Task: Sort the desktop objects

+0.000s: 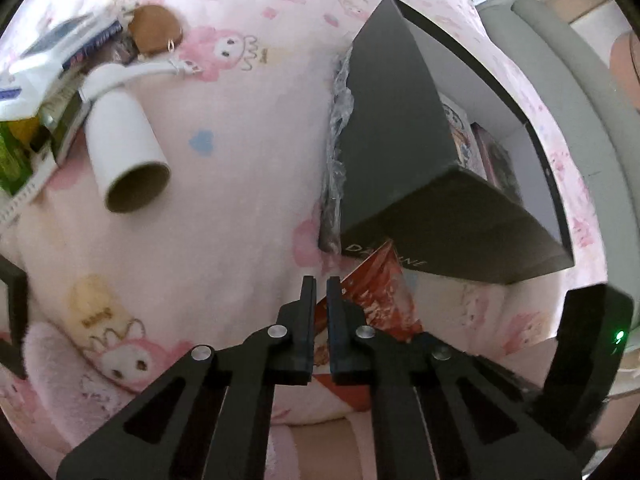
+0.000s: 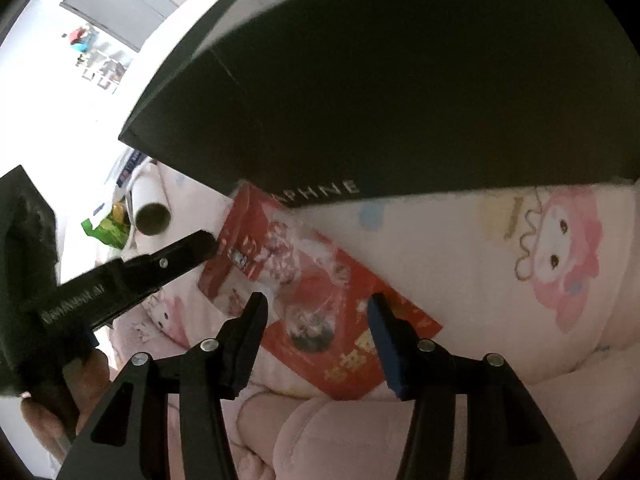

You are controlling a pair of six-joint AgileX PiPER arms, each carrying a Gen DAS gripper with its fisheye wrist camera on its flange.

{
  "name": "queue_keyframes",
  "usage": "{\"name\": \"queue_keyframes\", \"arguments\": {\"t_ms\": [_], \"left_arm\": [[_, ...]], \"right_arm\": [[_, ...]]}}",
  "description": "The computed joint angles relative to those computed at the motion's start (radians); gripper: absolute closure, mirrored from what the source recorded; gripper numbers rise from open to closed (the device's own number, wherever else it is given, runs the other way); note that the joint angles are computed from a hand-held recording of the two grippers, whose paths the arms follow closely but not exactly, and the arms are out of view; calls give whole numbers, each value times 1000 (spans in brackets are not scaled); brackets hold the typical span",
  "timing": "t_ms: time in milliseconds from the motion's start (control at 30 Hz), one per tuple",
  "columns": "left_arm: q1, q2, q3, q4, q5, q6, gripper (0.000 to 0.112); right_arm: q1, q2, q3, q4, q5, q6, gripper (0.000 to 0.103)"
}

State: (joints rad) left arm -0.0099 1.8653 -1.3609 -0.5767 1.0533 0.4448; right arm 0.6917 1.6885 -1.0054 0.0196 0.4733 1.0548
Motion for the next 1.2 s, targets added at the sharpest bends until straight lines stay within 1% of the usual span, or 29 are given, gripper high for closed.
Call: {"name": "queue_keyframes", "arguments": {"t_ms": [33,100,133,167,200,233,267,300,333,400,433,467,500,533,567,667,767,800,833,933,967,1000,1033,1067,1100,1133,1167,1200], "left_arm": [[-7,3,-2,13,-8,-7,110],[2,18,-15,25,4,-31,110],[15,27,-23,6,18,-29,110],[28,36,-31,-12,32,-27,107],[36,45,-39,-29,45,-21,88],[39,52,-45,-36,50,-22,74],[34,58,-48,-33,43,-24,53],[29,65,-51,-29,36,-26,51],[22,72,-54,-24,28,-28,51],[-29,86,-65,27,-14,-73,53],[-41,84,-67,47,-19,-93,54],[-40,88,-71,44,-14,-92,62],[-35,89,-74,33,-4,-82,76],[-30,87,-74,19,8,-63,84],[-34,76,-66,26,4,-53,91],[-49,56,-53,57,-7,-43,95],[-43,58,-58,79,9,-63,101],[-30,54,-59,73,19,-63,110],[-12,44,-57,67,19,-69,112],[47,17,-54,48,22,-87,112],[67,14,-59,33,26,-82,112],[87,12,-65,18,29,-79,112],[105,13,-73,1,36,-74,112],[114,34,-96,-25,67,-56,109],[116,57,-123,-45,98,-50,92],[80,92,-169,-43,118,-84,79],[49,127,-220,-39,141,-118,59],[32,146,-266,-9,162,-134,56]], "right_arm": [[1,-7,11,6,-12,2,55],[2,-28,44,24,-45,8,55],[5,-35,53,19,-53,21,55],[8,-43,62,12,-60,35,55],[15,-47,68,-10,-61,65,55],[22,-52,74,-33,-62,96,55],[27,-55,78,-45,-60,112,55],[14,-52,71,-33,-51,88,55],[18,-53,71,-42,-46,99,55],[24,-54,62,-50,-28,106,55],[30,-53,61,-57,-22,114,55],[36,-55,63,-64,-20,125,55],[41,-60,70,-70,-24,137,55],[47,-66,76,-75,-28,150,55],[52,-71,83,-81,-32,162,55],[73,-82,95,-110,-34,208,55],[97,-88,102,-149,-27,258,55],[103,-91,106,-156,-28,272,55],[110,-95,111,-163,-30,285,55],[136,-131,152,-219,-70,370,55],[129,-136,159,-217,-81,366,55],[107,-158,203,-195,-106,333,55],[111,-163,208,-189,-102,332,55],[91,-167,190,-166,-68,291,55],[70,-170,171,-139,-33,246,55],[54,-173,153,-133,1,225,55],[60,-190,148,-165,42,244,55],[51,-220,154,-193,88,242,55]]}}
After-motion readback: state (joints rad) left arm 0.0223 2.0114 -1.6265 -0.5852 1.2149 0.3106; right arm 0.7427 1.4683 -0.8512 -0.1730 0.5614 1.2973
